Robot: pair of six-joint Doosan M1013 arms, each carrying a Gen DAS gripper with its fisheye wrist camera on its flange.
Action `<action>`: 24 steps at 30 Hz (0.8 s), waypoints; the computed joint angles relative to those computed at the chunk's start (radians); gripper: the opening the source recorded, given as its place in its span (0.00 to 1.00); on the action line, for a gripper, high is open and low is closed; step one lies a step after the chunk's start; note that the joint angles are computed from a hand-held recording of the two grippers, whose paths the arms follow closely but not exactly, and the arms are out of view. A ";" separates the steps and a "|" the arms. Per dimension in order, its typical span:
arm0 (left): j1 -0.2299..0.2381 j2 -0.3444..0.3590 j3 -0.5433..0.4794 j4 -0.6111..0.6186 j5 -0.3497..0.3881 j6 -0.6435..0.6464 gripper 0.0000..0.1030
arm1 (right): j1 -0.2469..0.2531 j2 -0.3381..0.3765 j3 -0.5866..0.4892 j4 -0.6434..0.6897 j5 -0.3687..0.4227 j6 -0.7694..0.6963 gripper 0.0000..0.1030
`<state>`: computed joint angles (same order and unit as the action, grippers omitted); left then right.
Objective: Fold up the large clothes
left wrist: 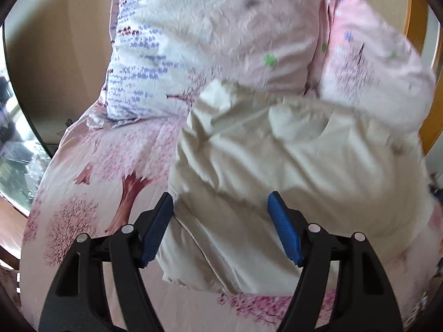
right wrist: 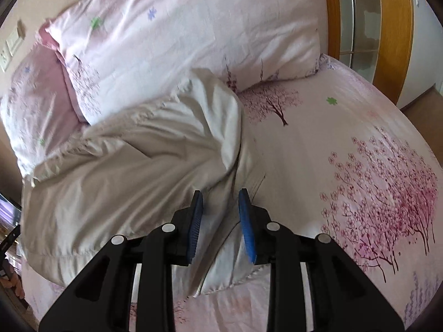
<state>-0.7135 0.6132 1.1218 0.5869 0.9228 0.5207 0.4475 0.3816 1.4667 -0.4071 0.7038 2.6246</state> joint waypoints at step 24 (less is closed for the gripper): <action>0.055 -0.199 0.415 -0.217 -0.585 -0.415 0.76 | -0.041 -0.131 0.239 0.388 -0.383 0.136 0.69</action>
